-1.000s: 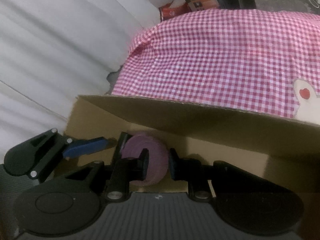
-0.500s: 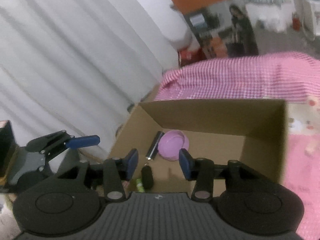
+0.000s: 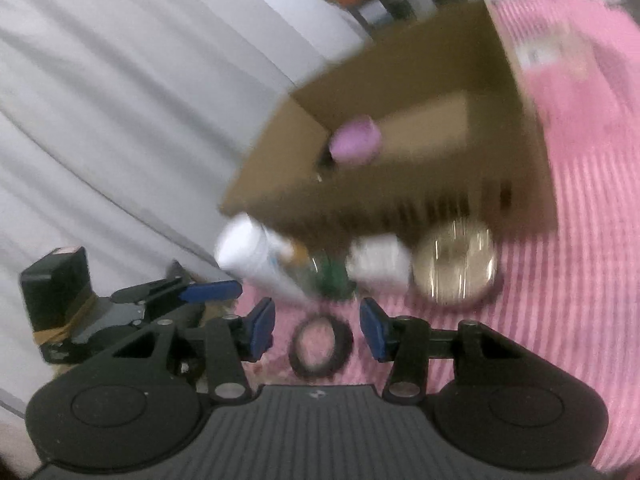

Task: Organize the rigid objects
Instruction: 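Move the right gripper to the black tape roll and grasp its rim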

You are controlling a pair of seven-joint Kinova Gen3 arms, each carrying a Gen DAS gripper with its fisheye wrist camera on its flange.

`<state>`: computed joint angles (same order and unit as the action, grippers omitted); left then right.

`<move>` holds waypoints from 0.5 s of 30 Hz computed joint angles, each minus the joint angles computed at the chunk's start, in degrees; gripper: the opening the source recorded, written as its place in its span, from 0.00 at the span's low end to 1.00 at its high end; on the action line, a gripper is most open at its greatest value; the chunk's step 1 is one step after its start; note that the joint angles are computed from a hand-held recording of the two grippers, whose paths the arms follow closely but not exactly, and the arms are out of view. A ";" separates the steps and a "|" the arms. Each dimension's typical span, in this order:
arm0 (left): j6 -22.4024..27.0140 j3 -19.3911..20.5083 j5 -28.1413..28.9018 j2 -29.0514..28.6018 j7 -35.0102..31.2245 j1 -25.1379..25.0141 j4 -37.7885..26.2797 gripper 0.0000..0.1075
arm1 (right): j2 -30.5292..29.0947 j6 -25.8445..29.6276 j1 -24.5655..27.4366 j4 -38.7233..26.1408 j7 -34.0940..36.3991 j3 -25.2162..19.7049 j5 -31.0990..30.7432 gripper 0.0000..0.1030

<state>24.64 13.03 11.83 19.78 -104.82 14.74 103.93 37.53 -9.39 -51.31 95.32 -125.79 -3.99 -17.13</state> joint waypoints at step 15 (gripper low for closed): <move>-8.31 -3.72 -11.01 3.67 8.42 8.42 3.64 0.73 | 7.57 13.95 -4.11 -13.76 -3.75 5.10 5.09 0.26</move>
